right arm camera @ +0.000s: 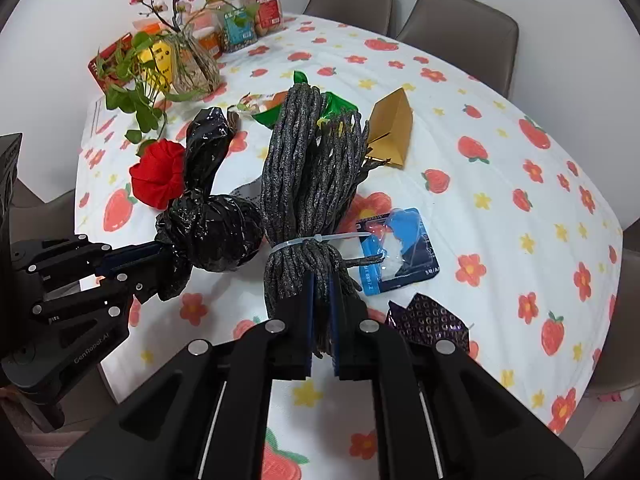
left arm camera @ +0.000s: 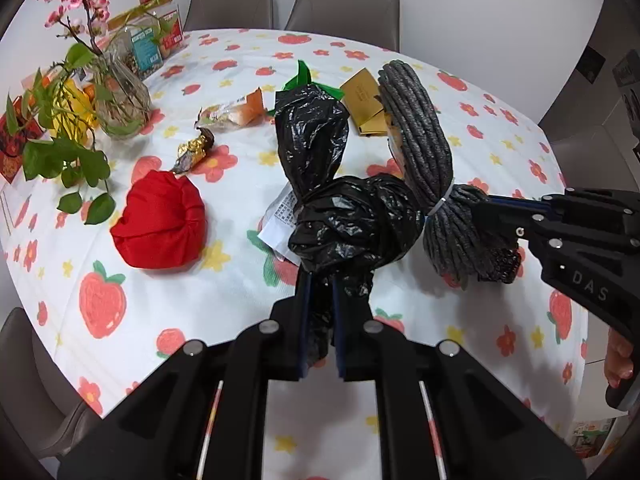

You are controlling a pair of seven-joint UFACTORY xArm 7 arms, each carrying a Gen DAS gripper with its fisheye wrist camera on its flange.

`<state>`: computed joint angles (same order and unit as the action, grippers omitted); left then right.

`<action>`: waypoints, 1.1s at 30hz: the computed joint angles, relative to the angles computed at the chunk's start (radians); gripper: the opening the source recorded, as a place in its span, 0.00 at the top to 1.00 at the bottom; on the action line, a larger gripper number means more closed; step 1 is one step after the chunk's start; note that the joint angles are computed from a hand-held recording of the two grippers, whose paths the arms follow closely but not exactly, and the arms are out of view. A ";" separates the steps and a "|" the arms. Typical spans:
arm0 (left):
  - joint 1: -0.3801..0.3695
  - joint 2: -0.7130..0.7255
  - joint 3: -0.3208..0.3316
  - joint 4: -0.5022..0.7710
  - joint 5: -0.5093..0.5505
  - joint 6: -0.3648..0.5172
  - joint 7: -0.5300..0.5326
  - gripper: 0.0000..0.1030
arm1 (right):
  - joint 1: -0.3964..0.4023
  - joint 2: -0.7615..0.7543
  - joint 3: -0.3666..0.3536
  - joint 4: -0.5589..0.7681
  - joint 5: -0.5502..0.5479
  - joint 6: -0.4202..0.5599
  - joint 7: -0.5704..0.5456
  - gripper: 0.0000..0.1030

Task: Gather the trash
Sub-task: 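Grasp the black plastic bags with the left tool while the right tool grasps the grey rope bundle, then carry the black bags and rope bundle to the bin and release both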

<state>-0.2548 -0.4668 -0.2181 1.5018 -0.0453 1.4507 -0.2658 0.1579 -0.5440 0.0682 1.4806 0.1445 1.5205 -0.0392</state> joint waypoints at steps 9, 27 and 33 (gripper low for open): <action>-0.034 -0.028 0.001 0.022 -0.038 0.016 0.083 0.90 | -0.037 -0.119 0.011 -0.020 -0.032 0.048 0.098 0.94; -0.227 0.212 -0.249 0.310 -0.009 -0.010 0.095 0.90 | -0.223 -0.469 -0.154 -0.061 -0.215 0.284 0.195 0.94; -0.422 0.476 -0.478 0.563 0.255 0.049 -0.136 0.90 | -0.270 -0.540 -0.300 0.032 -0.336 0.430 0.085 0.94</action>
